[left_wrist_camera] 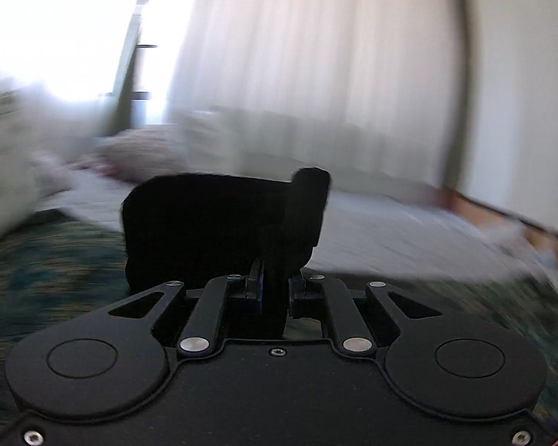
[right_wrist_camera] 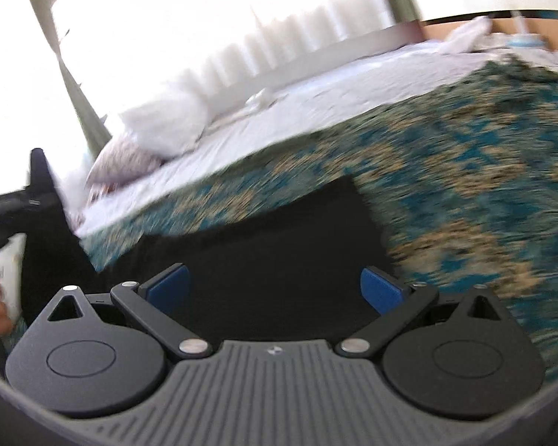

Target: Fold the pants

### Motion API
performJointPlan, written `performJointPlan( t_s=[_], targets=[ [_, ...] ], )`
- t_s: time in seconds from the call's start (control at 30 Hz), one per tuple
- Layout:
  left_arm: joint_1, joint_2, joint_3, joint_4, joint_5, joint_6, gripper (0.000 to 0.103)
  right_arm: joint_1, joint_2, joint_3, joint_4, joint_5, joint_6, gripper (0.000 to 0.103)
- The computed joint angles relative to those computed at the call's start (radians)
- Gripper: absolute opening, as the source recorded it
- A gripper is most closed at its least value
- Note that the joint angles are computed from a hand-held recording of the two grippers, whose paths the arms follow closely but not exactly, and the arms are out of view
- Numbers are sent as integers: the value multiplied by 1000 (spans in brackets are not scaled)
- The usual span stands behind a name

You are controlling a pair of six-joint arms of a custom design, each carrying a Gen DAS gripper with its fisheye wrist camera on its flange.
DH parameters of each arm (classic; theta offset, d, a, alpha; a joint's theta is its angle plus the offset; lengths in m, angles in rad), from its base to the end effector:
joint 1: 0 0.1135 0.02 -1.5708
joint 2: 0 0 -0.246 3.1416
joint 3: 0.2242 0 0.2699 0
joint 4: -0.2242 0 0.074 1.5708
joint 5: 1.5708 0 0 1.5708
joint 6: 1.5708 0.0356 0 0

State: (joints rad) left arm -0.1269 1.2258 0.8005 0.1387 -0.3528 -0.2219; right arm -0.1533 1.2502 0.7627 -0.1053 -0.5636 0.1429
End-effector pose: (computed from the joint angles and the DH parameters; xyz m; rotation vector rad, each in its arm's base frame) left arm 0.3034 -0.0263 0.2607 -0.3294 1.8104 0.0835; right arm 0.2889 -0.0254 0.2186 -0.0100 2.1190 0.6005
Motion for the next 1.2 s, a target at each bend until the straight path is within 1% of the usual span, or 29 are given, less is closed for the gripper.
performJointPlan(
  t_s=[0.07,0.13,0.2,0.23,0.27,0.3,0.33,0.37,0.4,0.43,0.47,0.53,0.6,0.67,0.7,0.73,0.8,0.87,0.93,1.0,1.03,1.1,1.2],
  targets=[
    [-119,114,52,26,-35,36,10,-77,-12,-8,2,-33,-7,103],
    [-208,244,128,-3,-34,49,11,-147,-13,-7,-8,-61,-22,103],
    [-261,361,205,-80,-10,29,12,-207,-7,-4,-23,-83,-40,103],
    [-287,419,247,-136,10,19,13,-233,-1,-1,-31,-95,-49,103],
    [-296,452,266,-175,42,18,14,-255,7,2,-37,-106,-56,103],
    [-307,471,267,-193,68,25,18,-274,11,-1,-39,-118,-62,103],
    [-336,470,232,-162,40,52,20,-290,18,-2,-37,-130,-66,103],
    [-372,458,193,-118,-17,93,26,-301,23,-4,-33,-140,-68,103],
    [-406,448,172,-106,-64,130,32,-308,31,-5,-28,-150,-67,103],
    [-421,427,149,-113,-76,160,44,-313,36,-8,-22,-160,-65,103],
    [-437,395,126,-126,-75,154,47,-311,48,-7,-16,-166,-59,103],
    [-462,306,62,-142,-46,122,47,-301,70,-5,2,-175,-39,103],
    [-458,208,-5,-162,-6,95,50,-288,77,-14,19,-186,-19,103],
    [-449,73,-86,-204,20,71,50,-269,68,-29,33,-199,-16,103],
    [-457,17,-102,-238,12,60,50,-253,61,-37,40,-194,-24,103],
    [-449,-45,-125,-265,10,57,49,-232,40,-51,47,-178,-36,103],
    [-414,-167,-172,-318,-10,44,49,-176,-18,-102,98,-110,-59,103],
    [-346,-261,-212,-343,-18,22,49,-105,-74,-146,140,-25,-99,103],
    [-264,-315,-242,-344,-29,-3,46,-27,-120,-177,165,65,-151,102],
    [-189,-315,-242,-360,-63,-27,44,63,-143,-184,157,155,-221,99],
    [-157,-311,-249,-354,-91,-31,43,106,-149,-185,154,206,-252,97],
    [-107,-300,-269,-317,-108,-25,43,189,-154,-196,179,307,-297,95],
    [-40,-267,-279,-281,-65,-5,43,304,-83,-179,251,468,-364,94]
  ],
)
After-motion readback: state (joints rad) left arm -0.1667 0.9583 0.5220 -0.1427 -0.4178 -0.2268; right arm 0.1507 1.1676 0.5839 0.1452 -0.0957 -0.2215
